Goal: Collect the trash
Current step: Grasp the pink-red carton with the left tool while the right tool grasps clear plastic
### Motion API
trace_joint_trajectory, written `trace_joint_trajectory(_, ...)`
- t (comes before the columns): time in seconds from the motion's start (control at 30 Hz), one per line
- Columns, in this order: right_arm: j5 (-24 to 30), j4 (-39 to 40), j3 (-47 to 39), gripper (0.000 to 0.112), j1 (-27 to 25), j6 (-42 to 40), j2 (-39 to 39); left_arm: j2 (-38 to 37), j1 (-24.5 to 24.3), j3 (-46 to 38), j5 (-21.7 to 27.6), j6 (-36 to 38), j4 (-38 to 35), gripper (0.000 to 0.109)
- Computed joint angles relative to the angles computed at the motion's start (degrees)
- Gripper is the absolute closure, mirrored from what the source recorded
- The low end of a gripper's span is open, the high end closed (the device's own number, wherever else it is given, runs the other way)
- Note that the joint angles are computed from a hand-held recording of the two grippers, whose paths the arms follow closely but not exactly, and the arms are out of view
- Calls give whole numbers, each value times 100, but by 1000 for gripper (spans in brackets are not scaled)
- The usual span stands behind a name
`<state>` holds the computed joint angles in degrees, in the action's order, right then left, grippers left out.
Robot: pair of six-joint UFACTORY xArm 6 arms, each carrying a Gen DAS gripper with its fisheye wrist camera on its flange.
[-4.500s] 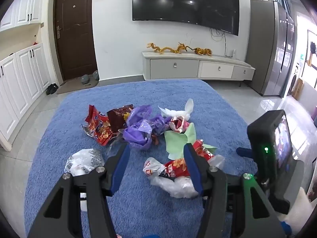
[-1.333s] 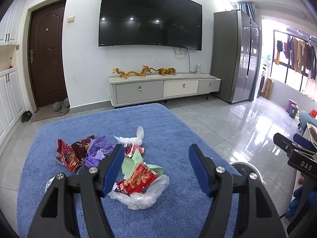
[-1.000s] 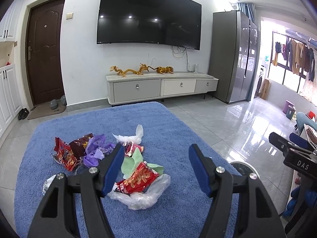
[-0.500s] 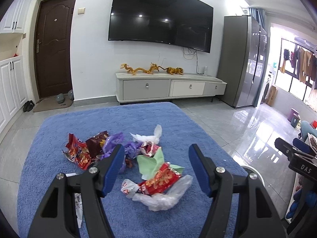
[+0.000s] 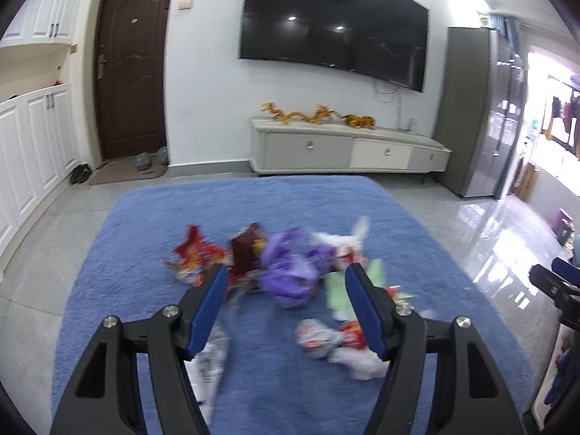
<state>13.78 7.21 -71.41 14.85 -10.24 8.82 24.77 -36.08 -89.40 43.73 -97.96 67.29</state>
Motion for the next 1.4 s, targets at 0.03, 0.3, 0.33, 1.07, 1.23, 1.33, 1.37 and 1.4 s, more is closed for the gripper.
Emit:
trace_joint_trajectory(0.03, 236, 496, -133, 9, 69, -459, 85, -40, 34, 80, 39, -13, -35, 43)
trace_joint_trajectory(0.3, 1341, 1959, -631, 9, 375, -2032, 510, -659, 344, 1137, 335, -292, -275, 43)
trace_joint_trajectory(0.33, 1409, 2027, -644, 9, 394, -2121, 525, -747, 363, 1270, 356, -334, -307, 43)
trace_joint_trajectory(1.07, 3692, 3649, -1952, 84, 264, -2670, 1659, -1134, -266, 2475, -1530, 437, -2211, 44)
trace_joint_trajectory(1.23, 3793, 3858, -1783, 100, 135, -2784, 1539, -1188, -361, 2489, -1368, 350, -2139, 77)
trace_joint_trajectory(1.33, 3779, 3976, -1699, 103, 78, -2882, 1465, -1181, -458, 2403, -1111, 284, -2044, 83)
trace_joint_trajectory(1.37, 3776, 4047, -1624, 103, 46, -2962, 1393, -1183, -490, 2380, -1007, 278, -2014, 92)
trace_joint_trajectory(1.4, 3771, 4080, -1589, 103, 24, -3008, 1355, -1168, -491, 2348, -941, 338, -2055, 98)
